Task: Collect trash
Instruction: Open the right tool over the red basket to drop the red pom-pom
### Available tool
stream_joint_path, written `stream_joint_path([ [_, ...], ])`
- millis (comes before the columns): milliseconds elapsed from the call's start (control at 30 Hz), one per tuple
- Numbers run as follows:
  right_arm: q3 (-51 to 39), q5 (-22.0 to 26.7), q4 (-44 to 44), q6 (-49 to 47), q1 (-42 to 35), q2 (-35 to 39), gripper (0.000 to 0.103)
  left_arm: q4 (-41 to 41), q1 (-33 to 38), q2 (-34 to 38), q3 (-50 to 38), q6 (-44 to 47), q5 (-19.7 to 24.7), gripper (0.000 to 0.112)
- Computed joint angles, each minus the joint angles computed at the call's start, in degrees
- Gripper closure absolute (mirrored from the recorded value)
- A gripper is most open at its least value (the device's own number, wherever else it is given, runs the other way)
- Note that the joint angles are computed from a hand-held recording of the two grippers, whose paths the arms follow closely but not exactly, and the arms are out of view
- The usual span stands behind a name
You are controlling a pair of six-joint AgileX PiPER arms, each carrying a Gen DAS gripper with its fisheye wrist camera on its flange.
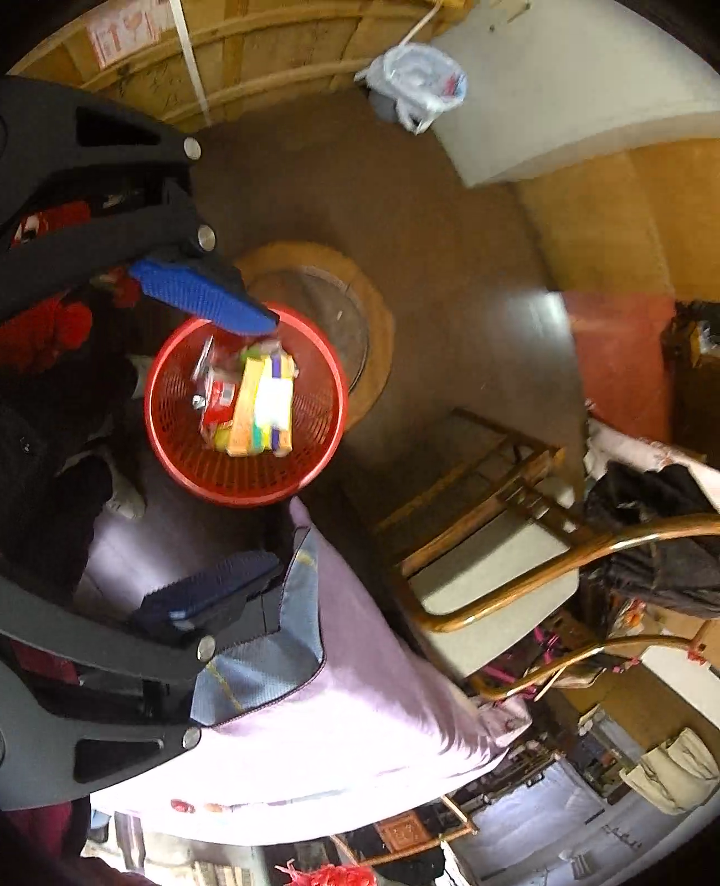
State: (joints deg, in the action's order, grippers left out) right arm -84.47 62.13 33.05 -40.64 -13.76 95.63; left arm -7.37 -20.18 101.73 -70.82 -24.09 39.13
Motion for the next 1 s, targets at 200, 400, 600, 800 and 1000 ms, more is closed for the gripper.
stream_joint_path([
  [200, -1.3, 1.2, 0.0, 0.8, 6.3, 3.2, 0.079, 12.6, -2.6, -3.6, -1.1, -10.5, 5.9, 0.026],
  [400, -5.5, 3.2, -2.7, 3.3, 13.6, 9.7, 0.078, 24.9, -5.9, -5.6, -2.3, -19.4, 14.5, 0.022],
  [600, -8.3, 3.3, -6.5, 5.3, 20.5, 16.9, 0.078, 28.9, -6.5, -8.0, -1.0, -21.9, 19.1, 0.02],
  [800, -8.9, 1.8, -10.9, 6.8, 25.8, 23.1, 0.077, 28.7, -5.5, -10.0, 1.0, -22.6, 20.0, 0.02],
  [1000, -11.8, 1.6, -13.8, 9.9, 29.4, 29.0, 0.061, 30.0, -6.6, -11.1, 0.8, -23.6, 21.9, 0.019],
])
